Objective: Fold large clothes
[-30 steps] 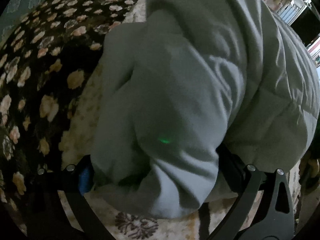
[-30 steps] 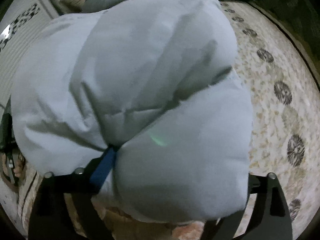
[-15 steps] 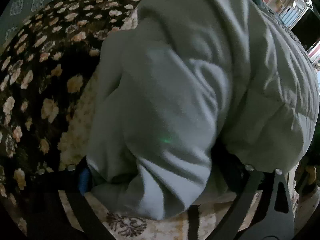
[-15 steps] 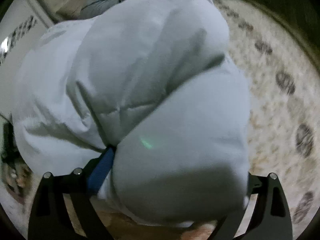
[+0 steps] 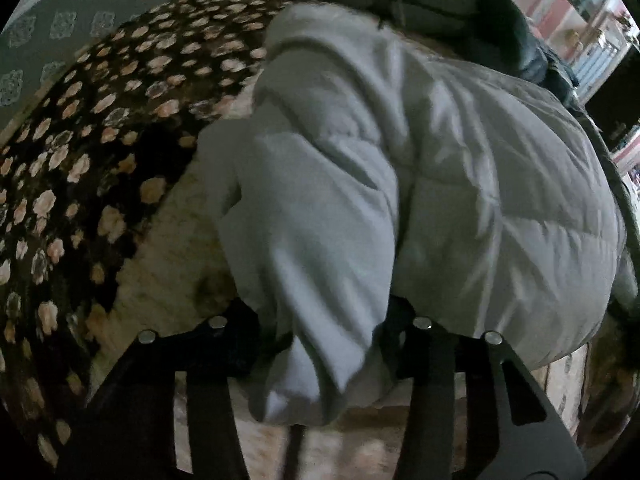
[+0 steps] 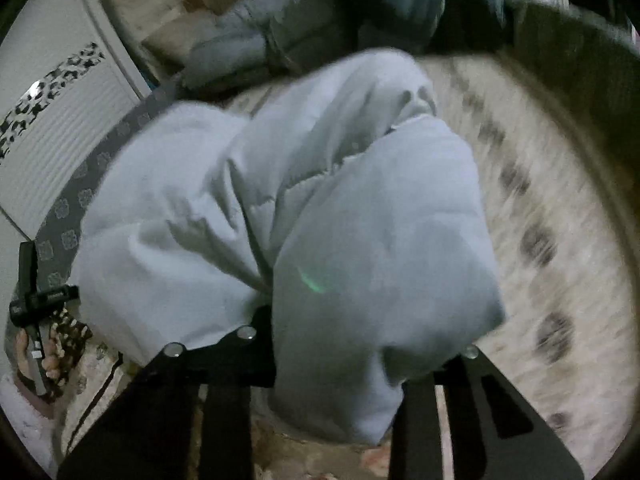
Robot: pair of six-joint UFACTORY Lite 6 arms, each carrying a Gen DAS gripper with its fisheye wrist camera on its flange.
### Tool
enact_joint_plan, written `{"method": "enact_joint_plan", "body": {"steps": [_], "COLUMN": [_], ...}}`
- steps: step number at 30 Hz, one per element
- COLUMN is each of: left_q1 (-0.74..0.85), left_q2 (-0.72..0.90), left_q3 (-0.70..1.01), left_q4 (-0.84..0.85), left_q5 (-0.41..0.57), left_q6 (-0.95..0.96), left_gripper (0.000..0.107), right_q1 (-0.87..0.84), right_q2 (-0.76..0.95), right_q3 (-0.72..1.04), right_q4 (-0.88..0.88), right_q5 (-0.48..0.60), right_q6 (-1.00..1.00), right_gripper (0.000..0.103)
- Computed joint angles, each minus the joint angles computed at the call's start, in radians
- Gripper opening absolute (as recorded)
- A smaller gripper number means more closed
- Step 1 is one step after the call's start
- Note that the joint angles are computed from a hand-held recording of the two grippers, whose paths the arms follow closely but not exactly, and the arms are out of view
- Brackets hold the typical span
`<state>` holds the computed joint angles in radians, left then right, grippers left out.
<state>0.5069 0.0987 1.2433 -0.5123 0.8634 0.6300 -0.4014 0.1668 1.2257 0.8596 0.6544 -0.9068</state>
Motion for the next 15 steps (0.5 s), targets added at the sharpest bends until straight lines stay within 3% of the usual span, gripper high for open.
{"method": "enact_joint_plan", "body": {"steps": [3,5,8,11,13,15], "left_q1": [-0.099,-0.208,-0.501,-0.815,-0.996,-1.087], "left_q2": [-0.168,-0.319,-0.520,-0.594,-0.563,-0.566], "left_q3": [-0.112,-0.214,-0.333,-0.416,-0.443,-0.446], "left_q4": [0.007,0.026,0.095,0.179,0.353,0.475], "left_q5": [0.025,0.038,-0.018,-0.063,-0.151,-0.141], "left_q6": [-0.069,-0.172,-0.433,-0.693,-0.903,-1.076], "left_gripper": [0.043,0.043,0.043,0.043,0.045,0.047], "right_q1": [-0.118,-0.286,-0.592,-0.834,-0.892,-0.928], "right_q2": [-0.108,-0.213,-0.264,-0.023,0.133,0.270], "right_q3": [0.016,-0.001,-0.011,0.144,0.205,0.231], "right_q4": [-0.015,0.015,0.057,0.018,-0.034,-0.095], "right_q5": [0.062,0.175,0.344,0.479,0.509,0.521], "right_q6": [-0.066,-0.177,-0.369,-0.465,-0.488,-0.505], "right_gripper": [0.026,0.026,0.026,0.026,0.028,0.030]}}
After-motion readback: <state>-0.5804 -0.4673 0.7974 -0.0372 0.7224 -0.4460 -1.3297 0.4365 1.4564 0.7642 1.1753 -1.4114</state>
